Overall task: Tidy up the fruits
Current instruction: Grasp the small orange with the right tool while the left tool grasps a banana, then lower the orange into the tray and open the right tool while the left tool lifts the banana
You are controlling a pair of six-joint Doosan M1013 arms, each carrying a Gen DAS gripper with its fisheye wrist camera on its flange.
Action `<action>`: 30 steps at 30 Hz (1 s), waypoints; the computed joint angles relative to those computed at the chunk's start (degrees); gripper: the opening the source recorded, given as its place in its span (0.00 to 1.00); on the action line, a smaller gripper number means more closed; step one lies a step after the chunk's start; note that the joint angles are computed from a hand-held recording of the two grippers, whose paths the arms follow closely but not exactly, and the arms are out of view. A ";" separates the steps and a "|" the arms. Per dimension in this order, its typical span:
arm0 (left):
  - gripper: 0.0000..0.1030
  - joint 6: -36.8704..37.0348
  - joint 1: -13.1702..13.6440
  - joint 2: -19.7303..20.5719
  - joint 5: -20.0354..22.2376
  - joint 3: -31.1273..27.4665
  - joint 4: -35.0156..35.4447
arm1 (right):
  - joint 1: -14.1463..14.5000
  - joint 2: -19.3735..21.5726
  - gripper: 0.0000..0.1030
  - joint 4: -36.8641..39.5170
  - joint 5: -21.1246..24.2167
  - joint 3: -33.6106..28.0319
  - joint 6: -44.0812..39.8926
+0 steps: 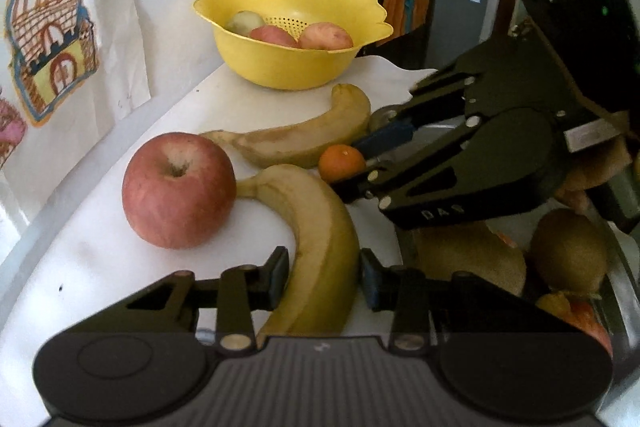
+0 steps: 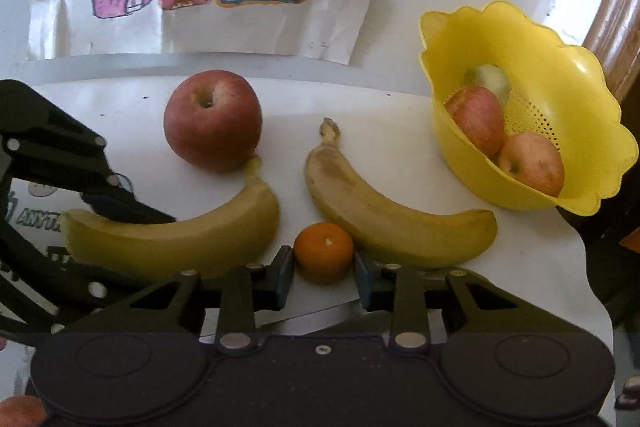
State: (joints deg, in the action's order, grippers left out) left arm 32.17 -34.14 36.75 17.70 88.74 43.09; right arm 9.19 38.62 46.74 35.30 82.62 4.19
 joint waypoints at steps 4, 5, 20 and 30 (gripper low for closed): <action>0.40 1.73 0.09 -1.88 -1.60 2.90 -2.31 | 0.07 -1.19 0.33 -0.36 2.92 1.10 -1.96; 0.40 2.40 -0.01 -2.53 -1.72 3.84 -2.88 | 0.11 -1.69 0.33 -0.10 3.57 1.63 -2.70; 0.56 -12.11 -1.17 -7.74 -3.39 12.34 8.66 | -0.83 -9.92 0.33 15.05 6.53 13.30 -15.11; 0.37 -27.56 -2.03 -6.87 -2.08 11.90 19.54 | -3.36 -13.84 0.33 28.72 4.53 21.23 -24.10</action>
